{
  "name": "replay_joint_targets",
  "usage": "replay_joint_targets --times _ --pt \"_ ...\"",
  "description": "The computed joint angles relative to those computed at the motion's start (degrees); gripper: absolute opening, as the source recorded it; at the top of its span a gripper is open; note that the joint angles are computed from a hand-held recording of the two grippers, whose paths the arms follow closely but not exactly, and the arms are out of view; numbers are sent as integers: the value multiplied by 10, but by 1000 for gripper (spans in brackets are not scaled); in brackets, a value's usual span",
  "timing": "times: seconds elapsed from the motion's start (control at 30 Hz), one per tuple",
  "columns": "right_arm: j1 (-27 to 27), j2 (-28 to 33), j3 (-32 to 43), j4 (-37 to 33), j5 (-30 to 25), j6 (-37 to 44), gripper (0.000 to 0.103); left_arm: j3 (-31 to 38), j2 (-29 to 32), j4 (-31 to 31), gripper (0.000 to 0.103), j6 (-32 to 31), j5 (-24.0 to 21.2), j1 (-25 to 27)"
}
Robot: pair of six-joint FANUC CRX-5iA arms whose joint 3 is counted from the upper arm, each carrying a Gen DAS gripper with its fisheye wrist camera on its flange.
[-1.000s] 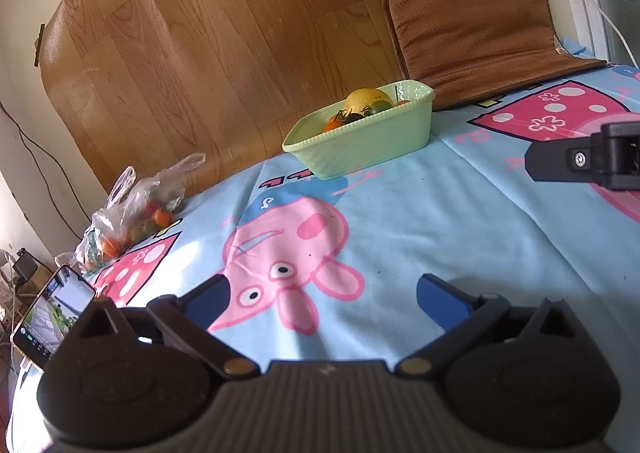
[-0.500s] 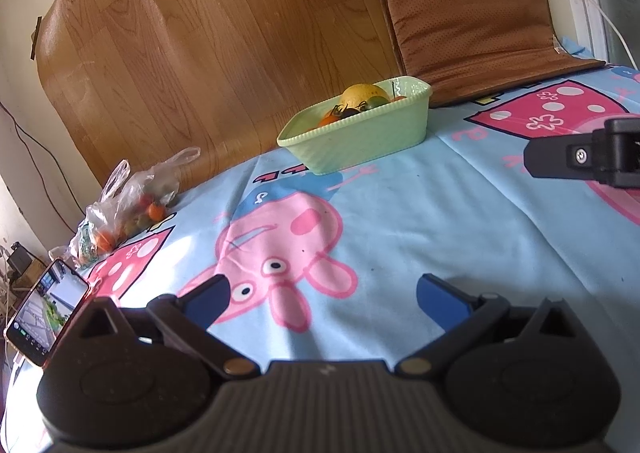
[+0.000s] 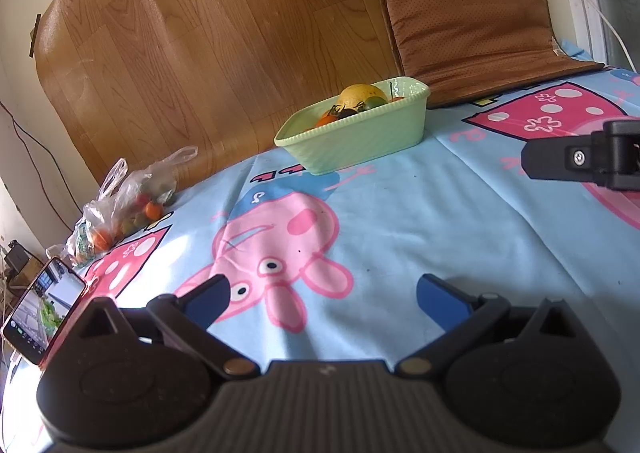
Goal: Organize fruits
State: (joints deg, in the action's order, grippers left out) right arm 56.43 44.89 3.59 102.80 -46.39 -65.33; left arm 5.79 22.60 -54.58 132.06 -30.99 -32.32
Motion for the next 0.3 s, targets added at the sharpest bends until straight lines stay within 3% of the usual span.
replay_joint_targets --times 0.13,0.3 --pt "0 0 0 1 0 0 75 -9 -5 19 103 -14 24 9" --pt "0 1 1 0 0 1 75 -36 -19 119 103 -88 94 48"
